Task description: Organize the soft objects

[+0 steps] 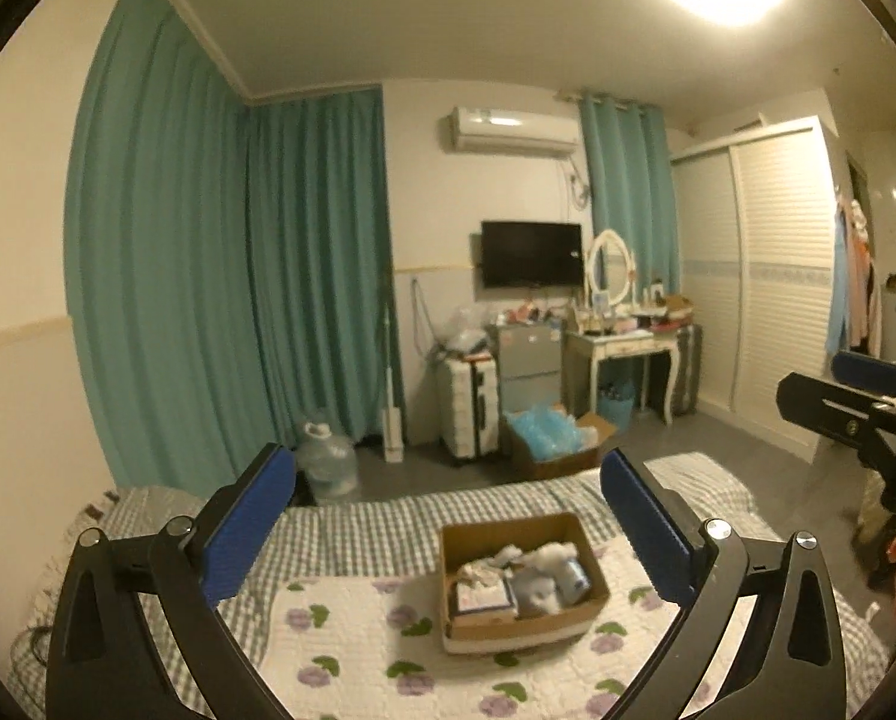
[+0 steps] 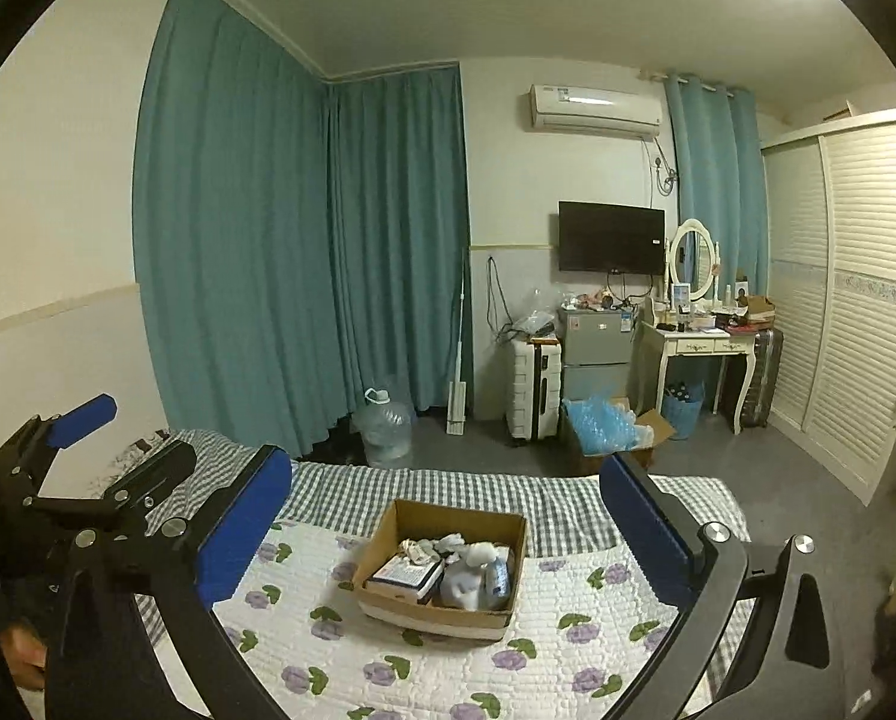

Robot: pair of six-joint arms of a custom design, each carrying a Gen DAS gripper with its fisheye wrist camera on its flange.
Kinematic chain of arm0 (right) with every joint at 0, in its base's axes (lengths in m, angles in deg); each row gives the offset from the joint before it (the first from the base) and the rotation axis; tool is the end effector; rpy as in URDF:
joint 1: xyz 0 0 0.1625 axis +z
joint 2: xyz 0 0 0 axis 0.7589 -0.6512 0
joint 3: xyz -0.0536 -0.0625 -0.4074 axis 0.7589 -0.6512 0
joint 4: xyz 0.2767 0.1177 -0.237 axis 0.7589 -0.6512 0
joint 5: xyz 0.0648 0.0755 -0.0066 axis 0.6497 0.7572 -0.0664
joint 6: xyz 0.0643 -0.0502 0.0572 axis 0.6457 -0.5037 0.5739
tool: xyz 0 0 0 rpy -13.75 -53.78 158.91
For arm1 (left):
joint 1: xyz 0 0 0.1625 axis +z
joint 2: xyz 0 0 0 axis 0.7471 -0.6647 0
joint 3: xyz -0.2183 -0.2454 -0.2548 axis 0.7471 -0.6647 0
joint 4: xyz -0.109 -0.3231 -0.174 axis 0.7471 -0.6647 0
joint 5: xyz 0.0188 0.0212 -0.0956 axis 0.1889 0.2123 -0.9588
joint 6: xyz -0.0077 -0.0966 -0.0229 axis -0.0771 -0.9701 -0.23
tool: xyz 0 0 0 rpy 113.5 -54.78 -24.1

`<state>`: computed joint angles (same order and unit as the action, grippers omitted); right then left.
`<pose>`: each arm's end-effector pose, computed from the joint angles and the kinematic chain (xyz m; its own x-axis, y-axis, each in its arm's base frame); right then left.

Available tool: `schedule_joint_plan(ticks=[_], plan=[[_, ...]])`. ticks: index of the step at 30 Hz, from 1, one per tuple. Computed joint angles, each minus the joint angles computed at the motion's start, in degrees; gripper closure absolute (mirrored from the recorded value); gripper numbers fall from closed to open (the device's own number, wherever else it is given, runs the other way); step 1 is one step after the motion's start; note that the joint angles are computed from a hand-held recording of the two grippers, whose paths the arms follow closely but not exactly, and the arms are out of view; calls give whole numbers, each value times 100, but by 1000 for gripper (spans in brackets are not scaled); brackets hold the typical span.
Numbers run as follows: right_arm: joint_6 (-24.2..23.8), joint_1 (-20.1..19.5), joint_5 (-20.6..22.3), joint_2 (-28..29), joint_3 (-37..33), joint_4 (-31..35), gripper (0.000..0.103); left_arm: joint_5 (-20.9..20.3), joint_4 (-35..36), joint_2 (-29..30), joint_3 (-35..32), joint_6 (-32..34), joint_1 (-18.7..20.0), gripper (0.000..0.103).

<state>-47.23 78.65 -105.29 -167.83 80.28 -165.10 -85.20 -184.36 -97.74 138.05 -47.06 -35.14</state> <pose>0.2391 -0.2139 0.3807 -0.7328 0.0666 0.6771 -0.6420 0.2621 -0.7206 -0.3838 -0.3145 0.2065 -0.6238 0.3852 -0.6801 0.7736 0.1801 -0.6076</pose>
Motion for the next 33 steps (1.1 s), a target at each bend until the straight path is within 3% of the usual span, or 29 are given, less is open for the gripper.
schedule_joint_plan(ticks=[5,8,10,15,19,26,33], plan=[[29,-825,730,111,533,-426,0,-131,-277,106,347,-266,77,0],[-301,-1525,1158,775,857,-1690,0,-66,-567,397,476,-403,262,0],[-386,-2170,1719,1182,1089,-2416,0,-7,-1068,674,595,-356,366,0],[-624,-3334,2640,1973,1192,-3245,0,-138,-2467,1695,534,138,954,0],[-791,-4022,3180,2709,1188,-3915,0,-481,-2576,2172,349,250,1399,0],[-790,-4572,3460,3118,1085,-3992,0,-504,-2499,2677,245,167,1617,0],[-749,-4568,3436,3054,1125,-3934,0,-469,-2393,2590,332,-30,1564,0]])
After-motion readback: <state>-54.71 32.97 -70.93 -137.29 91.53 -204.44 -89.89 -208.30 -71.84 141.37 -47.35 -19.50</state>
